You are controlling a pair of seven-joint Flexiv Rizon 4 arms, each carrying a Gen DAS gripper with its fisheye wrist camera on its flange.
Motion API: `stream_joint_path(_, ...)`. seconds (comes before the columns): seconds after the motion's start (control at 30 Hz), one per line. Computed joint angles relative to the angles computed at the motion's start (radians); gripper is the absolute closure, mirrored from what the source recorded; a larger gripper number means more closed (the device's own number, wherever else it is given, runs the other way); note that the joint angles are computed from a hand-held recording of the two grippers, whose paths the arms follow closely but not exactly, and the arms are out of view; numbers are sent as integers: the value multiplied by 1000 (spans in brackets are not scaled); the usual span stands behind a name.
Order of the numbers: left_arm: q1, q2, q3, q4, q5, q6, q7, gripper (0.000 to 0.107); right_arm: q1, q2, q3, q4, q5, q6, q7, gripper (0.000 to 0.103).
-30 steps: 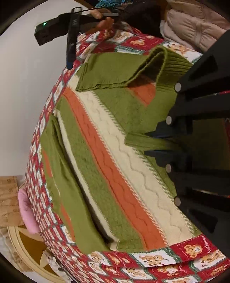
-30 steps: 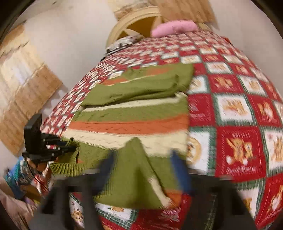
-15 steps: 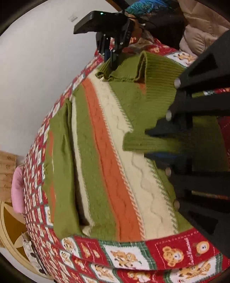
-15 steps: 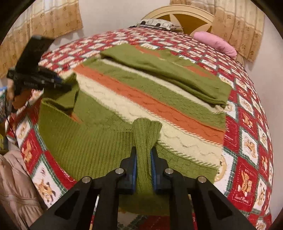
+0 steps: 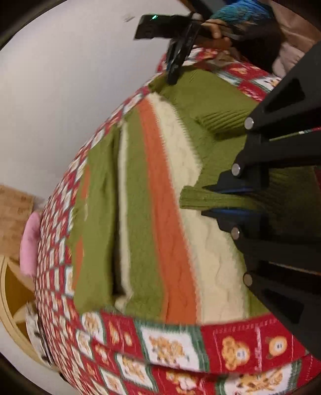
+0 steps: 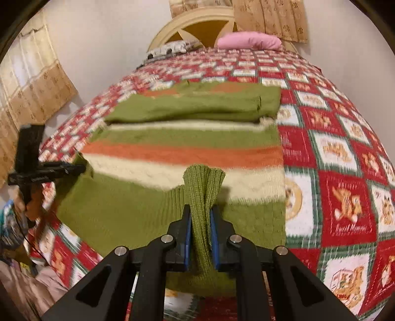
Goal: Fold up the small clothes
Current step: 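Lift the hem with both tools and fold it over the folded sleeves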
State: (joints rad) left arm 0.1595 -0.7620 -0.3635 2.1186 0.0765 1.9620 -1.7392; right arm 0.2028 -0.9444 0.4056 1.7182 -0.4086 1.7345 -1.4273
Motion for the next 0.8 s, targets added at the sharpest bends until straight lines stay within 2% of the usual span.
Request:
stream_joint_path(0.07,-17,29,32,8,-36,26,-33,96,0,7,7,-20,4,25,6,90)
stream_joint_path(0.1,-31,40,54,8,-53,33,-46,96,29,20,-23,-33,19,46,21,90)
stream_joint_path(0.2,-145,73,186,-18,-168,23,-48,96,121,33,-130,-86,62,65,77,90)
stream_joint_path(0.23,-154,70,200,-33,-171,17,-61,96,146,30,-160,-106,76,62,98,90)
stream_joint_path(0.33,-120,62,184,-61,-180,14,-79,96,193,5,-218,-179,108,34,161,90)
stream_joint_path(0.47,-144,63,222,-96,-213,5,-79,96,213,-15,-243,-231,108,10,196,90)
stream_joint_path(0.57,-150,55,231,-134,-238,-37,-71,96,236,-30,-275,-277,102,-13,210,90)
stream_joint_path(0.8,-161,12,258,-270,-311,-164,-37,96,236,-118,-259,-491,75,-145,216,90)
